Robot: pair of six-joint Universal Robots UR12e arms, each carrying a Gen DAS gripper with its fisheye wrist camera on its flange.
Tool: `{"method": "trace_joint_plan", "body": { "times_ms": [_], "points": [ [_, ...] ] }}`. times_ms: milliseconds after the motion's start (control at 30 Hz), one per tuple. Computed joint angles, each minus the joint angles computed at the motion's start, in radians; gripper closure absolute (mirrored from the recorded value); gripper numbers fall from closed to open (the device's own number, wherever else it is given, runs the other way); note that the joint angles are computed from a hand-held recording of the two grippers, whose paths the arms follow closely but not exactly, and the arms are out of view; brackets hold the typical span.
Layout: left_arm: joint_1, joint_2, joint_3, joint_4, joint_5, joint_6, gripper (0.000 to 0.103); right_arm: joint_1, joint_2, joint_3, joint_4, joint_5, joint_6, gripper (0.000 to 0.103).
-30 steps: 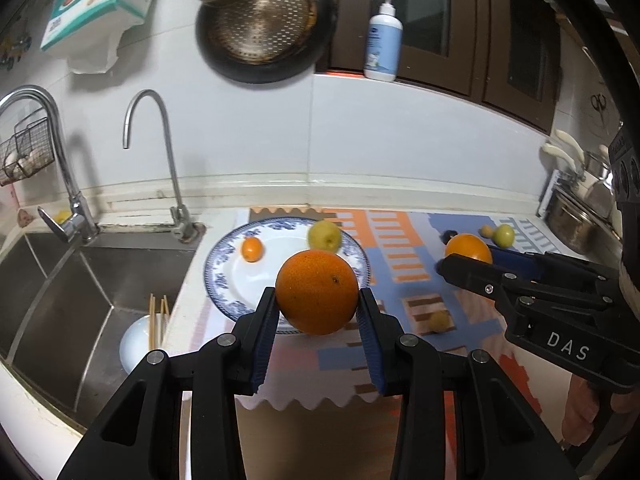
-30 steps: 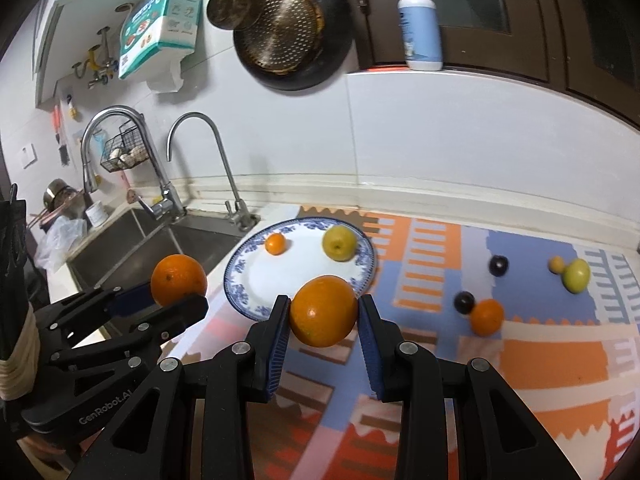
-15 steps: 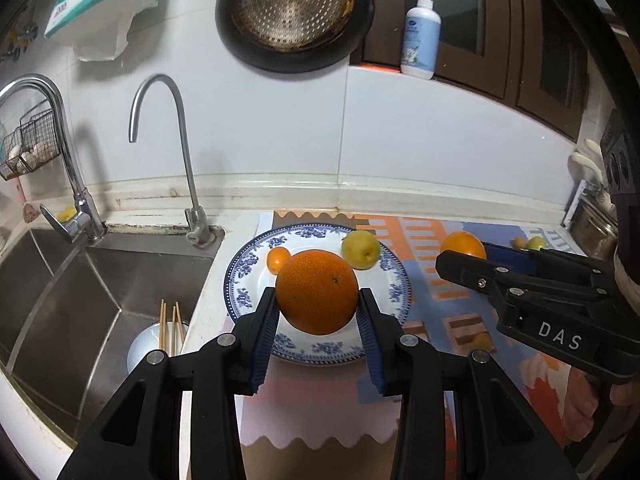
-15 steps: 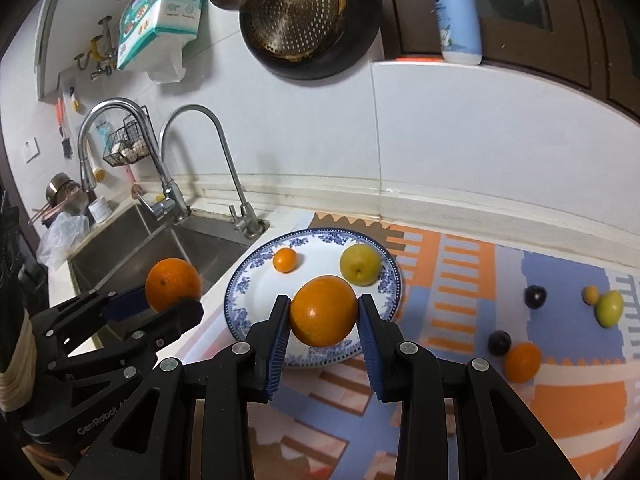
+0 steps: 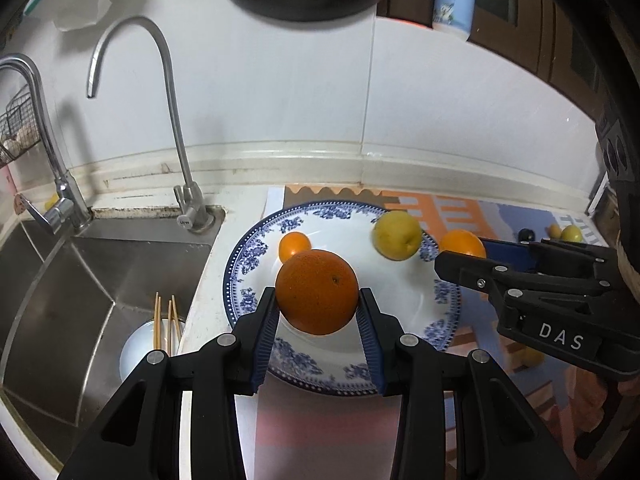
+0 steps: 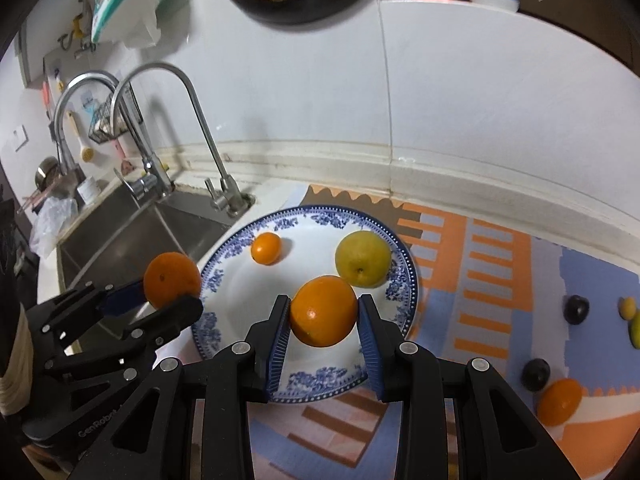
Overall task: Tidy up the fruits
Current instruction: 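Carry both held oranges over to the blue-and-white plate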
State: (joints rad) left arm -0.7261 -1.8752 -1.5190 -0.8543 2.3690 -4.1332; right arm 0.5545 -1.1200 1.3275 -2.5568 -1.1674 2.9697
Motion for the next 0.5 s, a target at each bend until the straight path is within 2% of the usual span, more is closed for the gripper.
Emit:
{"method": "trace_joint_plan", "body": {
  "times_ms": [167,500],
  "points": [
    [0.023,-0.004,-0.008,0.015,-0.04,0.025,0.065,0.006,0.035,-0.053,0.065,-0.013,-0.056,0.068],
    [0.069,-0.009,-0.024,0.045,-0.157,0.057,0.065,0.008,0.093,-0.145,0.218,-0.015,-0.086,0.068]
  ]
}}
